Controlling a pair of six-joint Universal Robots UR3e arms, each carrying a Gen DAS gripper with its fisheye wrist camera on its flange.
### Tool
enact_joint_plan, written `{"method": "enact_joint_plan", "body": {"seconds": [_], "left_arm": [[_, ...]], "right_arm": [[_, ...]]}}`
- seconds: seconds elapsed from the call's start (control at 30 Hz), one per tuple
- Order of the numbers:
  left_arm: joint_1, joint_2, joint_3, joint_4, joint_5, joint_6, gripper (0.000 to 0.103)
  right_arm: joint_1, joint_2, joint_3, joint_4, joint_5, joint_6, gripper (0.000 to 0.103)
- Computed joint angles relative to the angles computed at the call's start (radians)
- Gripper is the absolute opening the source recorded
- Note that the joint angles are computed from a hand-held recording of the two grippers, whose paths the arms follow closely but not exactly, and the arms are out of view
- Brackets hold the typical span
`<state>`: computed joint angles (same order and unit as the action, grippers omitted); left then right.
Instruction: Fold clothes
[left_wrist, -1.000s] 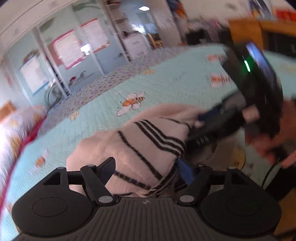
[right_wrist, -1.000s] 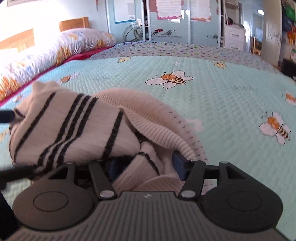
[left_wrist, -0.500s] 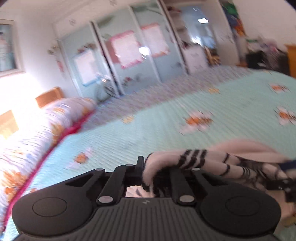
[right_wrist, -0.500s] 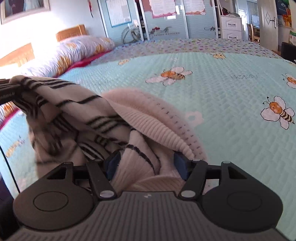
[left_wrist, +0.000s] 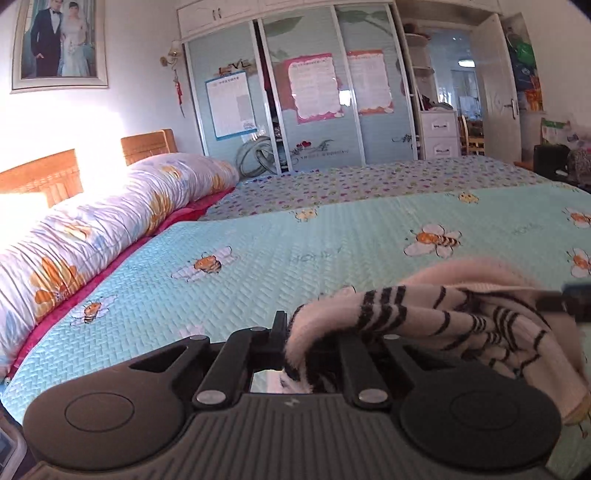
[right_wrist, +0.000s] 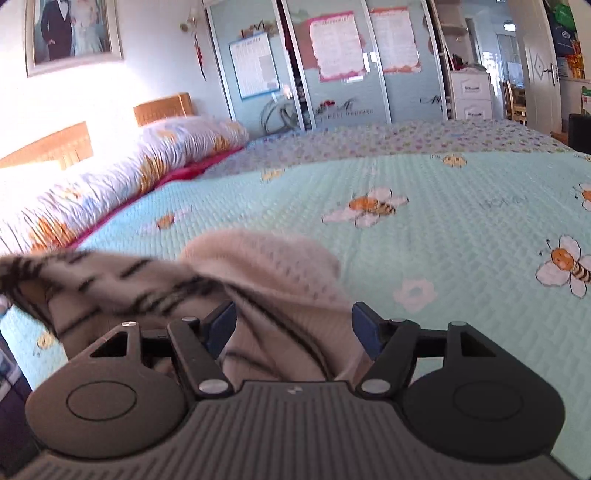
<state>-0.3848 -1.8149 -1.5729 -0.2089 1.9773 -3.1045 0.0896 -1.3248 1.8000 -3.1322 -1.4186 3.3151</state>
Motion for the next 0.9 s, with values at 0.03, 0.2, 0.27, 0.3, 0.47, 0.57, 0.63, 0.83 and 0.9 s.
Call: {"method": "enact_joint_plan", "body": {"seconds": [0.03, 0.2, 0.27, 0.3, 0.47, 0.57, 0.63, 0.83, 0.9], "left_arm": [[-0.003, -0.001, -0.008, 0.002, 0.003, -0.005, 0.009], [-0.012, -0.005, -0.039, 0.009, 0.016, -0.033, 0.009], [-0.008, 0.005, -0.048, 0.005, 0.019, -0.043, 0.011], [-0.002, 0.012, -0.055, 0.006, 0.017, -0.046, 0.012], [0.035, 0.022, -0.068, 0.012, 0.034, -0.079, 0.012], [0.055, 0.023, -0.058, 0.023, 0.018, -0.089, 0.013], [0.066, 0.025, -0.033, -0.004, -0.009, -0.104, 0.013], [0.020, -0.018, 0.064, -0.025, -0.016, -0.049, 0.012], [0.009, -0.041, 0.114, -0.034, -0.022, -0.027, 0.012]], "right_arm": [[0.009, 0.019, -0.038, 0.022, -0.014, -0.011, 0.074], [0.072, 0.269, -0.450, 0.379, -0.104, -0.170, 0.073], [0.019, 0.313, -0.532, 0.472, 0.003, -0.107, 0.024], [-0.010, 0.315, -0.535, 0.474, 0.035, -0.068, 0.021], [-0.191, 0.166, -0.314, 0.303, 0.113, 0.142, 0.018], [-0.266, 0.057, -0.172, 0.259, 0.122, 0.107, 0.018], [-0.286, -0.006, -0.084, 0.245, 0.142, 0.077, 0.020], [-0.210, -0.199, 0.177, 0.098, 0.196, 0.048, 0.063], [-0.156, -0.255, 0.233, 0.056, 0.180, 0.041, 0.075]]}}
